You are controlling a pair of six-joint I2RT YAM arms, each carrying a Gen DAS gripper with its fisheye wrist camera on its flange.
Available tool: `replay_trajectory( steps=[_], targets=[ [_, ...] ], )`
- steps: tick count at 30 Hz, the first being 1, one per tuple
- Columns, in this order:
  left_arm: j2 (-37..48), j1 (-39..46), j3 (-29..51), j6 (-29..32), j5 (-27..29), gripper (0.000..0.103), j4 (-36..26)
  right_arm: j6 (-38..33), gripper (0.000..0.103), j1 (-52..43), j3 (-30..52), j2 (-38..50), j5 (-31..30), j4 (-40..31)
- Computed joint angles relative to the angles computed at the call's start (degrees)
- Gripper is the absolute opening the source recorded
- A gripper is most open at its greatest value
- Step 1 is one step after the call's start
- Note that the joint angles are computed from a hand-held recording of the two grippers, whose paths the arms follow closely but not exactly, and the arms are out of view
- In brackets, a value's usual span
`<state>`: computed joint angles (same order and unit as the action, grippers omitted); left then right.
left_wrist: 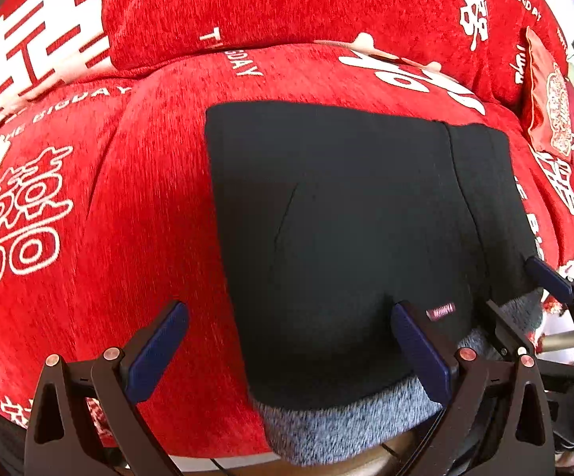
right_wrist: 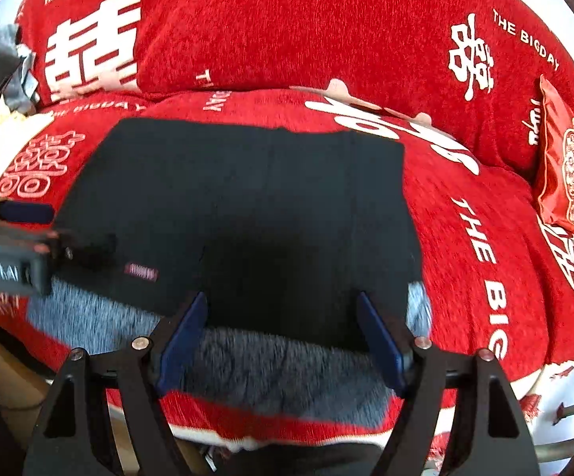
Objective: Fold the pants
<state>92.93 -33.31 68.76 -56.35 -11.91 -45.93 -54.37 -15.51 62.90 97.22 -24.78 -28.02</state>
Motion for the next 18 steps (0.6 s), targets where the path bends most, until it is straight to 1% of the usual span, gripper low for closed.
replay_trajectory(
  steps=[4,9,14,16,18],
  targets=[
    [-1.0,-1.6,-1.4,-0.9,-0.7,0.102,0.3,-1.2,0.081,-1.3,-1.3,-0.8,0.6,-0.1],
    [-3.5,-3.5,-2.9,-1.8,-1.3,0.102,-0.3,-4.0,0.081,-1.6,-5.9,-5.2,4.3,1.7],
    [-6.8,-6.3,-4.4,-2.8,-4.8,0.102,-0.7,-2.3,0.082,-2.9,-6.5,-10.1,-1.5,0.0],
    [-6.7,-5.6,-5.3,-3.1,-3.5,0.102,0.1,-0.5,0.082,-1.1,-6.3,-9.7,-0.9,0.6],
    [-6.9,-4.4,-7.5,-3.8,-1.0,0.102,2.0,1.7,0.082,0.8,-5.8,-7.9,0.1,1.6]
  ],
)
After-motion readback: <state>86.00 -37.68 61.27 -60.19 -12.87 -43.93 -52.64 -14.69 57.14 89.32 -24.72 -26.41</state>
